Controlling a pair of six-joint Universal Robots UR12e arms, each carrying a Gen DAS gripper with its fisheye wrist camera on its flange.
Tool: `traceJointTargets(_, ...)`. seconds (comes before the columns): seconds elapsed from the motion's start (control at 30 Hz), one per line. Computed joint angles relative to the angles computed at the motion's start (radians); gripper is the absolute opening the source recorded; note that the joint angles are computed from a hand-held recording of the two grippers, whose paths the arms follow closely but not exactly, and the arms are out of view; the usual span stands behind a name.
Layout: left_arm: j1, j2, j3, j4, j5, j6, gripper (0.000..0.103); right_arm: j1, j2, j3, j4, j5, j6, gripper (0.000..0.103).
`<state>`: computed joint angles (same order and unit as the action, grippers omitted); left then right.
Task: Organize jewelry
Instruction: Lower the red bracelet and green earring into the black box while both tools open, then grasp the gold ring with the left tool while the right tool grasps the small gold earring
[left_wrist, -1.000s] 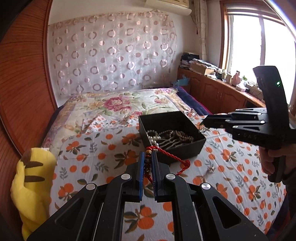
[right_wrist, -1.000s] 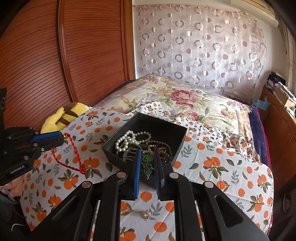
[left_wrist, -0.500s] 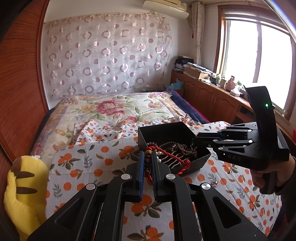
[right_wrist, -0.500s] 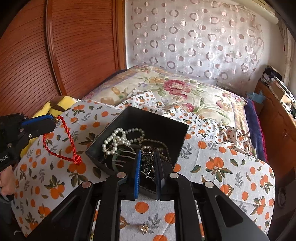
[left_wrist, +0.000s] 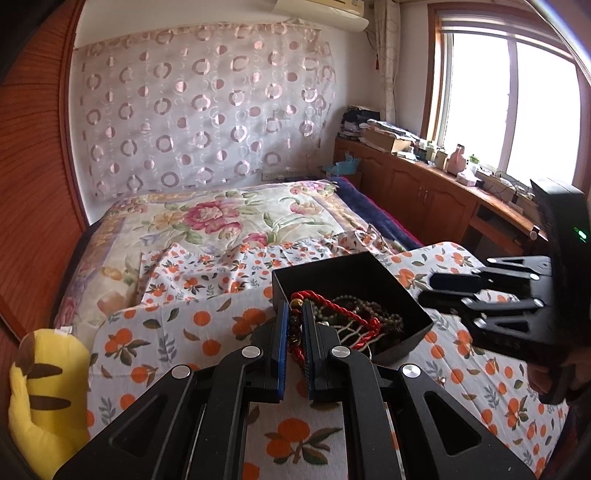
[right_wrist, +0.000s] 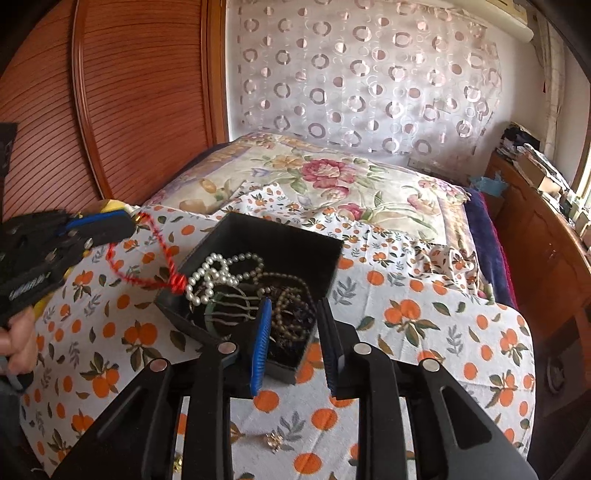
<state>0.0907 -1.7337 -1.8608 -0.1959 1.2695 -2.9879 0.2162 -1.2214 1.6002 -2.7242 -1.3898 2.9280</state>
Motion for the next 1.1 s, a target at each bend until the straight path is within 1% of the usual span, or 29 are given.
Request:
traceJointTargets(0.13, -0.015, -0.022, 0.035, -0.034, 0.019, 0.0, 0.006, -0.011, -0.009, 0.014, -0.005, 0.001, -0.006, 0.028)
traceJointTargets(0.37, -0.041, -0.052, 0.077, -0.059, 0.057, 0.0, 0.006, -0.036, -0.021, 0.039, -0.026, 0.029, -0.005, 0.028)
traceJointTargets(0.8, -0.078, -0.098, 0.134, -0.099, 0.074, 0.015, 0.007, -0.065, -0.037, 0.089, -0.033, 0.088, -0.05, 0.028)
traceJointTargets(0.87, -0.08, -0.097, 0.135, -0.103, 0.073, 0.021, 0.008, -0.07, -0.04, 0.1, -0.03, 0.114, -0.053, 0.028)
traceJointTargets(0.9, -0.081, -0.095, 0.133, -0.103, 0.07, 0.022, 0.01, -0.071, -0.041, 0.104, -0.025, 0.12, -0.053, 0.028)
traceJointTargets(1.0, -0.079, -0.08, 0.115, -0.096, 0.061, 0.029, 0.023, -0.068, -0.045, 0.121, -0.027, 0.135, -0.064, 0.028)
traceJointTargets(1.1, -0.076, -0.055, 0.081, -0.08, 0.062, 0.039, 0.024, -0.071, -0.05, 0.136, -0.02, 0.164, -0.067, 0.028)
